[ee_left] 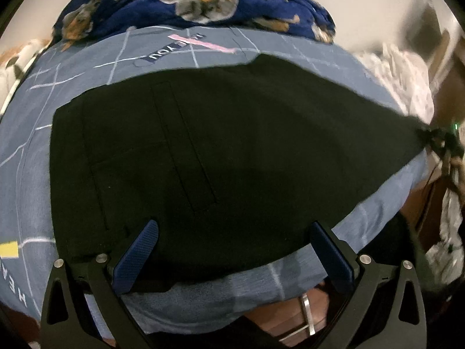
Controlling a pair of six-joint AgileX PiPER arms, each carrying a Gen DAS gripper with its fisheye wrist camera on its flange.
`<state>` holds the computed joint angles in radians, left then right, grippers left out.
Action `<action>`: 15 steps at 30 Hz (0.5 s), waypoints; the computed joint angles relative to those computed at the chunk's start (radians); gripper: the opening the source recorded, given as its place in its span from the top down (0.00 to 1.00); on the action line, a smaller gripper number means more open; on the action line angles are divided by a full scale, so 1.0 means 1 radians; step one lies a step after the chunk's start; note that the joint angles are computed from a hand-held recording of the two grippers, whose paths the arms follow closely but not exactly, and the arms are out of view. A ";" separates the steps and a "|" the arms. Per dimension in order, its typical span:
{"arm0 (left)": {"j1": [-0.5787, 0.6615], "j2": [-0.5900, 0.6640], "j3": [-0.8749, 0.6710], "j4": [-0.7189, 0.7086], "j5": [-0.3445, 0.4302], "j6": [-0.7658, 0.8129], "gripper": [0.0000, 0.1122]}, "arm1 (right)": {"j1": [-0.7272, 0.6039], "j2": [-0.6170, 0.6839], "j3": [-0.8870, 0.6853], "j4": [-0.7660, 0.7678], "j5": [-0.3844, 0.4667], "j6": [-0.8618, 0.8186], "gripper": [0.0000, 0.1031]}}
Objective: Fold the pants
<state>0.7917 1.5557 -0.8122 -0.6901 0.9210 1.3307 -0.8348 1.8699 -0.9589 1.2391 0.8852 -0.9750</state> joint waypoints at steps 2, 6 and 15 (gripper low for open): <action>0.031 -0.027 -0.005 -0.052 0.043 0.025 0.09 | 0.010 -0.040 0.018 0.017 0.032 -0.016 0.88; 0.031 -0.074 -0.016 -0.078 0.072 0.030 0.08 | 0.080 -0.154 0.062 0.056 0.091 -0.043 0.88; 0.005 -0.059 -0.006 -0.027 0.065 -0.020 0.08 | 0.397 -0.286 0.203 0.116 0.029 -0.068 0.88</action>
<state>0.7965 1.4965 -0.8185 -0.7170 0.9863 1.3106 -0.4383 1.5835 -0.7554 1.3550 0.9140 -1.0426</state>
